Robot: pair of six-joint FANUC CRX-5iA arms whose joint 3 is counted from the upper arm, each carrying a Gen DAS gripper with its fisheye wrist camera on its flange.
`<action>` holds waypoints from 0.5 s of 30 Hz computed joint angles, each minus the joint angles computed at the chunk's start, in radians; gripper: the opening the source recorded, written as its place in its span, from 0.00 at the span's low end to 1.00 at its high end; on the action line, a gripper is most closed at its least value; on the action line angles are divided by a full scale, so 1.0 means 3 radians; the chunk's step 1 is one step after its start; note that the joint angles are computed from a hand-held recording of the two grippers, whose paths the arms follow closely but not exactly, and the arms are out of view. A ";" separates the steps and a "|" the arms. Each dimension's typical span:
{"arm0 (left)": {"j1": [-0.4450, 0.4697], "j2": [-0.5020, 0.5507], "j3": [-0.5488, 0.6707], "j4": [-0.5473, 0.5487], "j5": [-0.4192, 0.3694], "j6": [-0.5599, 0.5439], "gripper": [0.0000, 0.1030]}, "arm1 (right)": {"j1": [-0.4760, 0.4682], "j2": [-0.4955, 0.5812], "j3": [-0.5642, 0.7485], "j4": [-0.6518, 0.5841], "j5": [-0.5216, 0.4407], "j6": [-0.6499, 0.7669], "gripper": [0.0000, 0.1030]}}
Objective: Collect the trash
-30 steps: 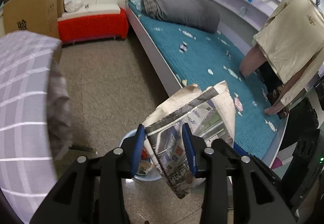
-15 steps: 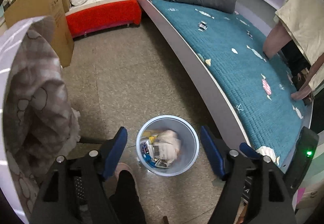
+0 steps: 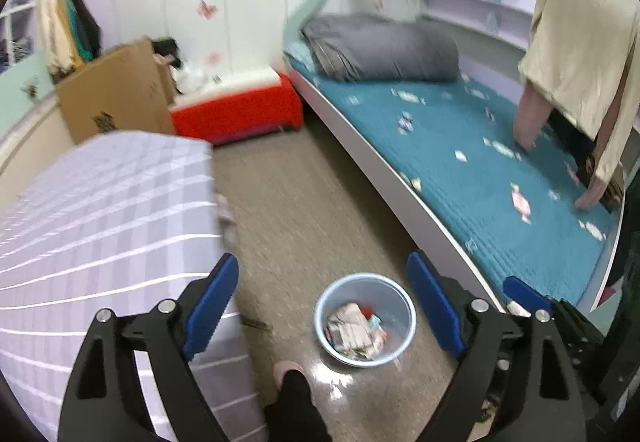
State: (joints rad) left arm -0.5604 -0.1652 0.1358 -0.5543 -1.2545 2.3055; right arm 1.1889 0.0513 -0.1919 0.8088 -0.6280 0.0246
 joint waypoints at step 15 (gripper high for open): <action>-0.2195 -0.0420 0.0606 -0.2221 -0.2031 0.0653 0.92 | 0.0770 -0.0454 -0.0076 0.1271 -0.0460 -0.0548 0.84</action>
State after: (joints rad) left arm -1.2188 -0.2911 0.3176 -1.2207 -1.8638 2.5014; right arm 1.4197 -0.0848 -0.2145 1.1901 -0.7660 -0.1398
